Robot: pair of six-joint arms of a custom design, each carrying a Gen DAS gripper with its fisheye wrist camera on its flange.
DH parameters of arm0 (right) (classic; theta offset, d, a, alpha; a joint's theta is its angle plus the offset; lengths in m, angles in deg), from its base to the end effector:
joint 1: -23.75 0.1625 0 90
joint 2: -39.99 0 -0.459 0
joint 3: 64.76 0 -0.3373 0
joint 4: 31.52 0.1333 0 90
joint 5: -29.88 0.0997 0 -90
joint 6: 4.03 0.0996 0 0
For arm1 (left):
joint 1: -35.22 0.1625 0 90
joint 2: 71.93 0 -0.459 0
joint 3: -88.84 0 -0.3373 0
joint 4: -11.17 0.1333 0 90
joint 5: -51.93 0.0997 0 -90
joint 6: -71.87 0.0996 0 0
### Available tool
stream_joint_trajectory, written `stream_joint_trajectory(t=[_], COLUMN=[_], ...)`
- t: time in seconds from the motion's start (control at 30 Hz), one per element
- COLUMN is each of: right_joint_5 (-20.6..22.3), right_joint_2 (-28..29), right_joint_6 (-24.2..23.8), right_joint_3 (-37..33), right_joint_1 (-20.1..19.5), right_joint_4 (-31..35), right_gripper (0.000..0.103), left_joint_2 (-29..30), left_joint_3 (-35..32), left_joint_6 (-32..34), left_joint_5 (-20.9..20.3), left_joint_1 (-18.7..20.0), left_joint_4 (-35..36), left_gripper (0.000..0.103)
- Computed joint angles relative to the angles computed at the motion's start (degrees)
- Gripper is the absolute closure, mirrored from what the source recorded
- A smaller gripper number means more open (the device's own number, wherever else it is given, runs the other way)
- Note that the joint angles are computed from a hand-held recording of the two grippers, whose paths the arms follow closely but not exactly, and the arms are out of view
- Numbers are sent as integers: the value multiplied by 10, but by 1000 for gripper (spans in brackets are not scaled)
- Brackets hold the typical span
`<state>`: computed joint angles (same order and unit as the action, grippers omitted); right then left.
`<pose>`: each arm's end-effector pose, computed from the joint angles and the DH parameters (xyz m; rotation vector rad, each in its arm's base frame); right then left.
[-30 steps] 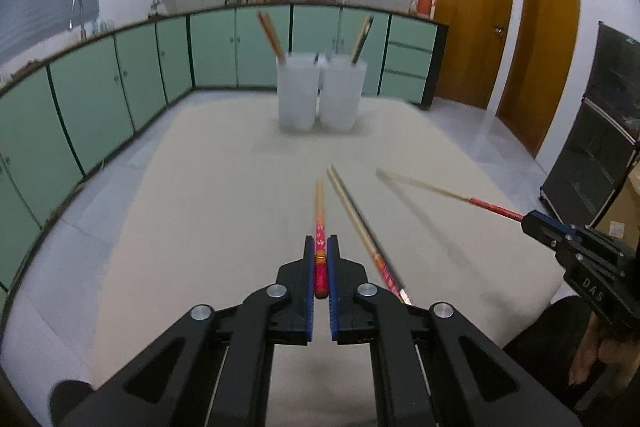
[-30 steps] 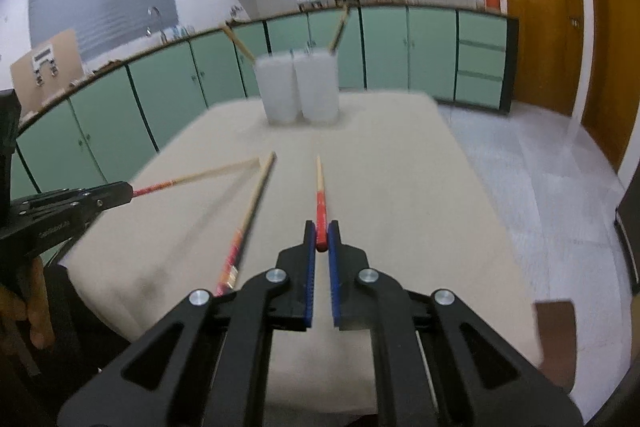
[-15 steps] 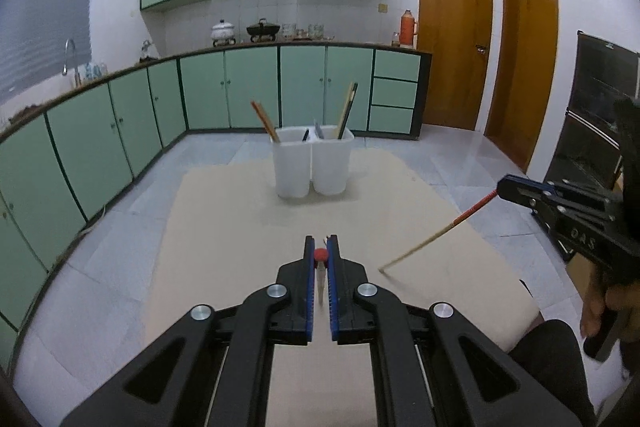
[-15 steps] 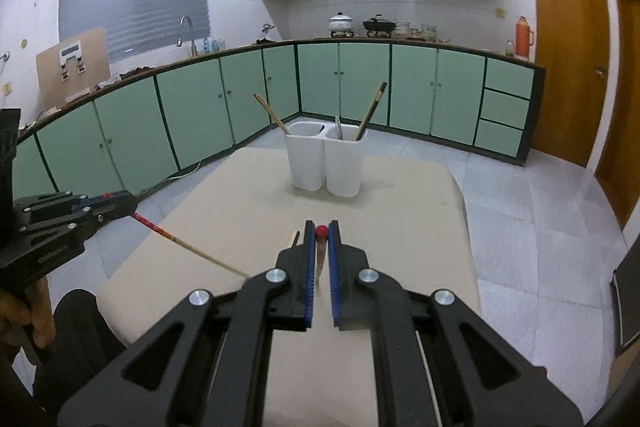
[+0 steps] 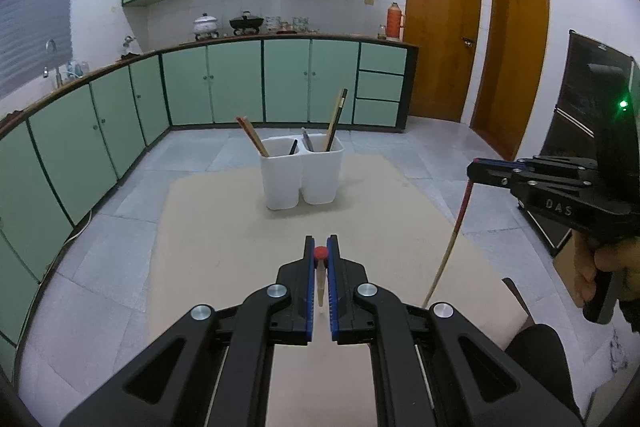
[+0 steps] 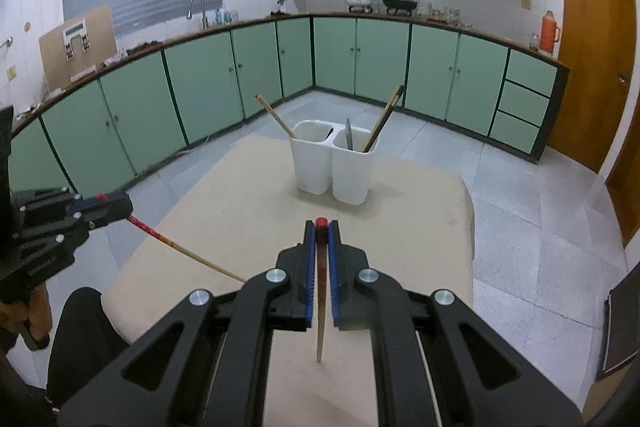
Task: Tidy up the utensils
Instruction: 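Carry the red-patterned chopstick to the holder with left tool while right tool carries another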
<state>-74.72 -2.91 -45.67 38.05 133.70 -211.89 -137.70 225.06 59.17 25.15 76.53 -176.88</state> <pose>0.3201 -0.5648 0.1506 1.3111 -2.3852 0.6618 -0.1616 -0.4378 0.2696 0.3566 2.1542 -1.1343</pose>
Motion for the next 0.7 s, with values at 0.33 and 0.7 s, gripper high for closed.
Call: stream_joint_trajectory(t=[0.33,0.7], right_joint_5=[-15,-13], right_joint_2=[1,40], right_joint_6=[16,52], right_joint_3=[-103,-278], right_joint_1=[26,57], right_joint_4=[131,272], right_gripper=[98,98], left_joint_2=[-35,-26], left_joint_3=[-104,-244], left_joint_6=[48,108], left_joint_5=[-31,-48], left_joint_1=[32,61], left_joint_4=[122,198], left_gripper=[97,97])
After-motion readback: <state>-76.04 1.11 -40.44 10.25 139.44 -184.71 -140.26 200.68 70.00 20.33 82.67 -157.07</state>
